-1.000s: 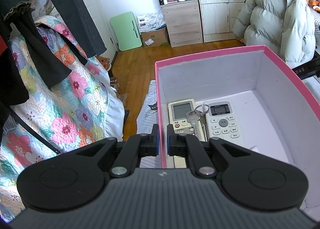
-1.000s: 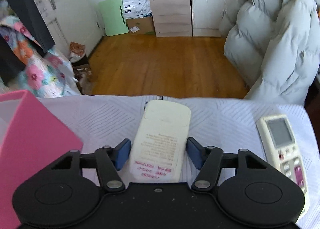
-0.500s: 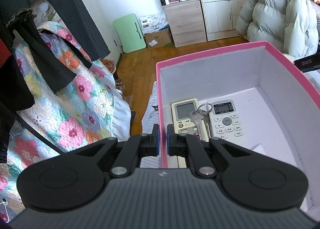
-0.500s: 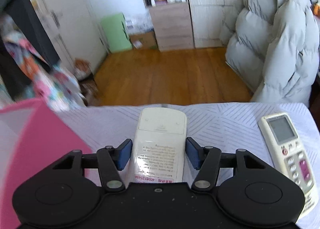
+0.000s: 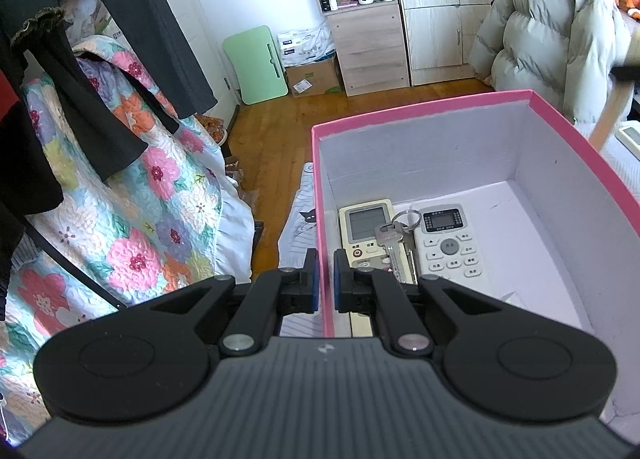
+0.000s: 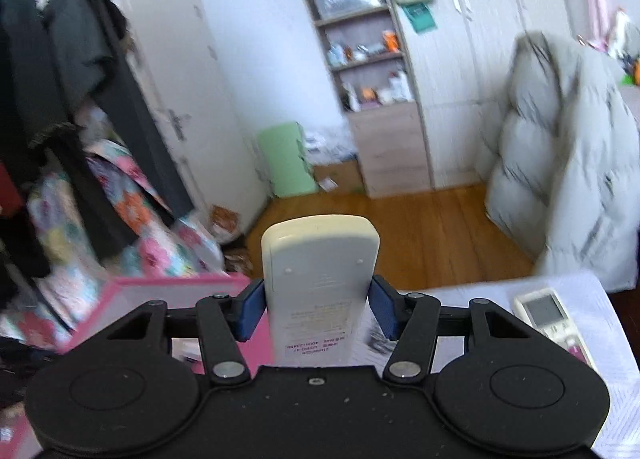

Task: Organize rigid objects
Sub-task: 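Carry the cream remote into the pink box and release it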

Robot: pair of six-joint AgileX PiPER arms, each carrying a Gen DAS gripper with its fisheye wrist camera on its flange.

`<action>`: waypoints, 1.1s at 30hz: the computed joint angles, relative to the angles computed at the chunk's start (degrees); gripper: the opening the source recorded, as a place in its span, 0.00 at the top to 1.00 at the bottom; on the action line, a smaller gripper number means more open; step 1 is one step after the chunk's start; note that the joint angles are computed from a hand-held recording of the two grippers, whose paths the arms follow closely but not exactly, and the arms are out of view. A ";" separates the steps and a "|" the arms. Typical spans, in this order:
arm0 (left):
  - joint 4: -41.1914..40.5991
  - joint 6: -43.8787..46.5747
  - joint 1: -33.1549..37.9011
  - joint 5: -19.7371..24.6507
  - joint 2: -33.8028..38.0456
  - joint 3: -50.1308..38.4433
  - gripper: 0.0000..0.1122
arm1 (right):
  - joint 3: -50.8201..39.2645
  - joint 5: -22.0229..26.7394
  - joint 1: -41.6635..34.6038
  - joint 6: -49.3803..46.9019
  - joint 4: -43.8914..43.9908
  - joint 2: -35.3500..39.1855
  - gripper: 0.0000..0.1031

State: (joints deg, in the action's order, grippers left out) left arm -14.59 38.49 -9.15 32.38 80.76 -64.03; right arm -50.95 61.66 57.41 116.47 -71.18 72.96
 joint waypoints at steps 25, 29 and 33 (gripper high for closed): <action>-2.42 1.01 0.90 1.75 0.66 -1.21 0.95 | -35.26 -1.91 -4.71 -54.50 28.63 28.62 0.41; -2.86 1.70 0.98 1.78 0.72 -1.21 0.95 | -34.09 -6.19 -4.97 -53.31 27.52 28.34 0.41; -3.43 2.07 1.08 1.92 0.51 -0.96 0.95 | -24.32 -10.16 -2.05 -36.05 15.25 20.59 0.27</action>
